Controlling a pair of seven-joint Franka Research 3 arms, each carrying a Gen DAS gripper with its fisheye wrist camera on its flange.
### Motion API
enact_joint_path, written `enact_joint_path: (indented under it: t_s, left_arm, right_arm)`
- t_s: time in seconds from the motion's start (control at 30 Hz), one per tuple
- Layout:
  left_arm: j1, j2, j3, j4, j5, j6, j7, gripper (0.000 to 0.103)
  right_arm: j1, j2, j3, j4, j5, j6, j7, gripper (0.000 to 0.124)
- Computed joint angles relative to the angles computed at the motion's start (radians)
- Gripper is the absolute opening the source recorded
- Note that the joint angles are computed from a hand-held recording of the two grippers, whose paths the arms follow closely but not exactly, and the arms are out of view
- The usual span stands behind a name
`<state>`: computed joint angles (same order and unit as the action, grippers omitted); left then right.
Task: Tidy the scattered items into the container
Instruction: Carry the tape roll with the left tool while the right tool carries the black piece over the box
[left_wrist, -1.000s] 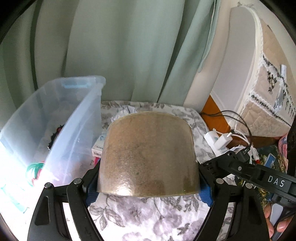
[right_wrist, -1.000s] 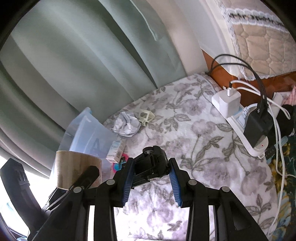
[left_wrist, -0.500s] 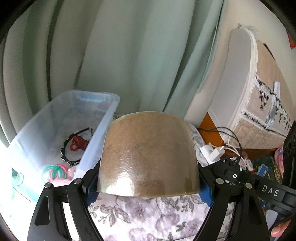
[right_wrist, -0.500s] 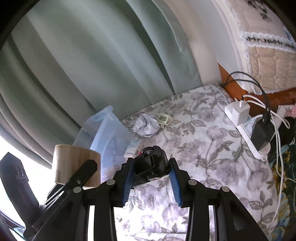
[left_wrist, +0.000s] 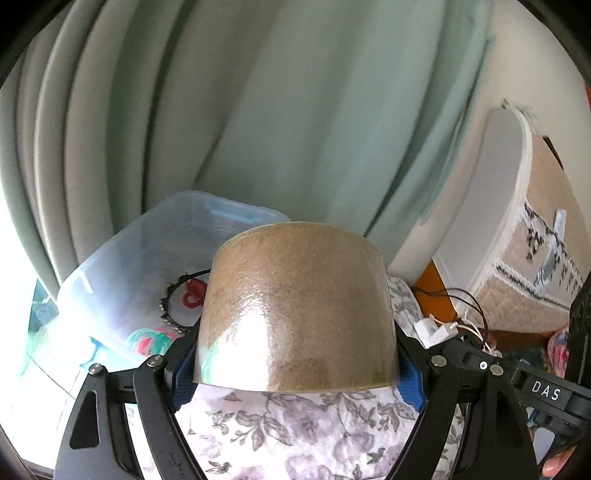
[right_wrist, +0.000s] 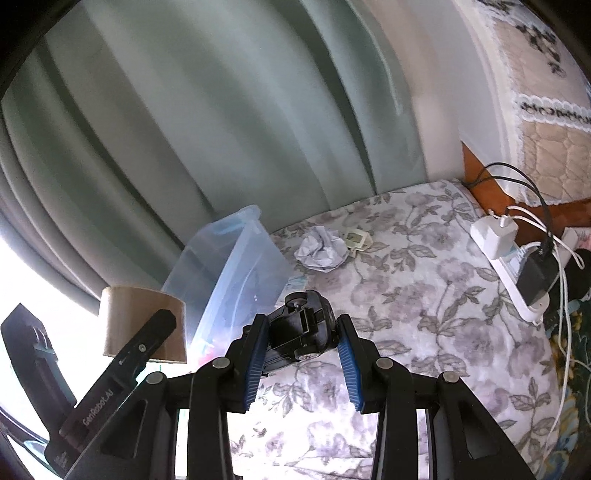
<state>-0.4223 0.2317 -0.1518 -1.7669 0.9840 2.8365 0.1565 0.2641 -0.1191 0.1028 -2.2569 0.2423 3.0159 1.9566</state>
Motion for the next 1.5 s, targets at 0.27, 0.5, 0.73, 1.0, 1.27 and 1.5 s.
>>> enact_joint_path:
  t_s: [0.27, 0.5, 0.73, 1.0, 1.27, 1.5]
  left_arm:
    - [0.035, -0.059, 0.023, -0.071, 0.096, 0.043, -0.148, 0.086]
    - [0.086, -0.096, 0.017, -0.114, 0.183, 0.057, -0.271, 0.086]
    - [0.135, -0.115, 0.011, -0.148, 0.221, 0.075, -0.349, 0.086]
    - [0.169, -0.102, 0.014, -0.151, 0.246, 0.077, -0.396, 0.086]
    - [0.183, -0.075, 0.035, -0.139, 0.245, 0.102, -0.413, 0.086]
    - [0.185, -0.053, 0.045, -0.127, 0.233, 0.093, -0.403, 0.086]
  right_arm:
    - [0.003, 0.052, 0.020, 0.080, -0.110, -0.044, 0.063, 0.040]
    - [0.043, 0.110, 0.010, 0.166, -0.139, -0.075, 0.052, 0.040]
    - [0.085, 0.186, 0.000, 0.266, -0.144, -0.102, 0.005, 0.040]
    - [0.123, 0.291, -0.008, 0.407, -0.118, -0.145, -0.046, 0.040]
    - [0.152, 0.395, -0.009, 0.547, -0.095, -0.194, -0.114, 0.040]
    - [0.161, 0.464, -0.012, 0.628, -0.066, -0.229, -0.157, 0.040]
